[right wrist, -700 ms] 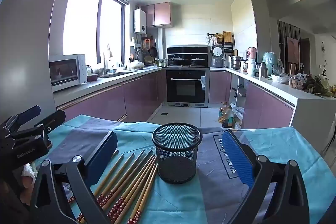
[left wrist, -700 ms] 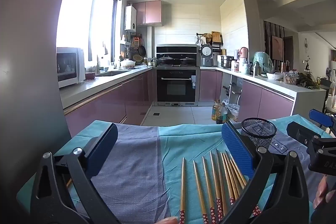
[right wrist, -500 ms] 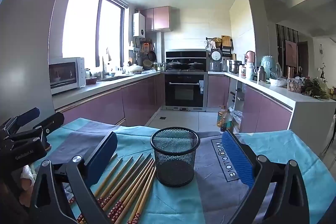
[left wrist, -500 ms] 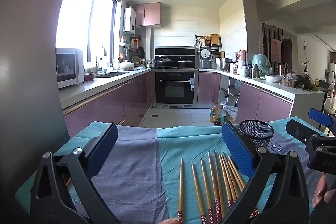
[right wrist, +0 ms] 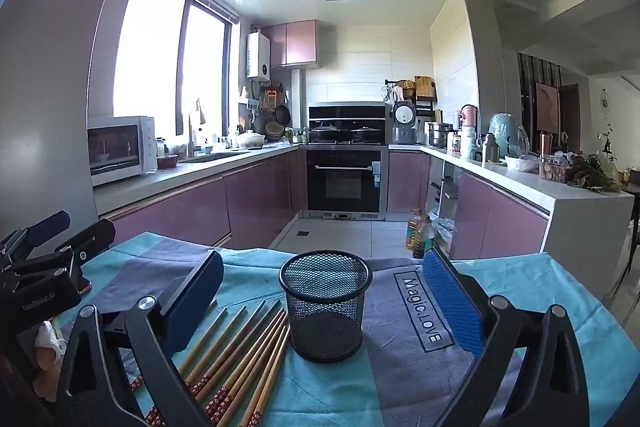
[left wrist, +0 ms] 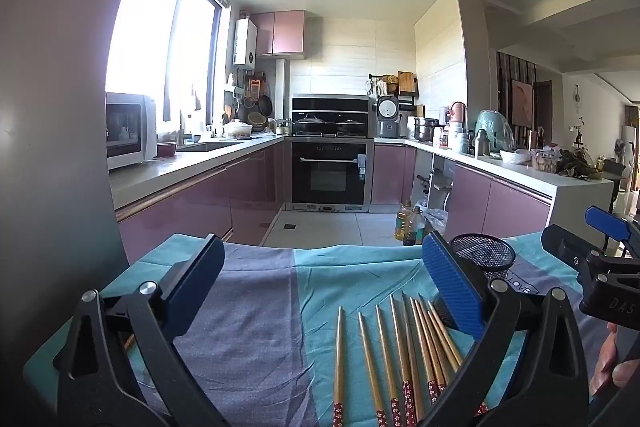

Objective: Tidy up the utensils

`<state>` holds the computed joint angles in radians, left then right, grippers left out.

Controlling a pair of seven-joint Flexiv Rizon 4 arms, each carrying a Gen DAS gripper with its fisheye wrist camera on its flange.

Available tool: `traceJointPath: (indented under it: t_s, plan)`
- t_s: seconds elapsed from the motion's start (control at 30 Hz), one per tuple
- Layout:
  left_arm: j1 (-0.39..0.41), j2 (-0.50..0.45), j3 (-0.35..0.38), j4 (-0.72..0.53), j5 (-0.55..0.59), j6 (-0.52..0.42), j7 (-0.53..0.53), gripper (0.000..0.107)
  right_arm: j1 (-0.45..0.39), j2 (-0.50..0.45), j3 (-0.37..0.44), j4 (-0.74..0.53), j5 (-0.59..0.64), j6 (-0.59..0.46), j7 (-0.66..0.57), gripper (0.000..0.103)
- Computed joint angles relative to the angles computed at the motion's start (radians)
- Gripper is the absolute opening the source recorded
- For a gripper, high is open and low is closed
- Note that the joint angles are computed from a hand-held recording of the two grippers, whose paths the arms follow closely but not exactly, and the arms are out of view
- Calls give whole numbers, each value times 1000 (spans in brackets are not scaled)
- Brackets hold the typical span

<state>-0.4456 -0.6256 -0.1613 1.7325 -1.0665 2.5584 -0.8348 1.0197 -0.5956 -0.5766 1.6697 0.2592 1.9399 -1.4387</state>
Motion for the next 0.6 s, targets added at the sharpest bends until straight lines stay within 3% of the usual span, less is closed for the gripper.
traceJointPath:
  t_s: [0.6]
  plan:
    - [5, 1, 5, 15, 29, 18, -37, 97, 10, -13, -7, -10, 20, 11, -15, 97]
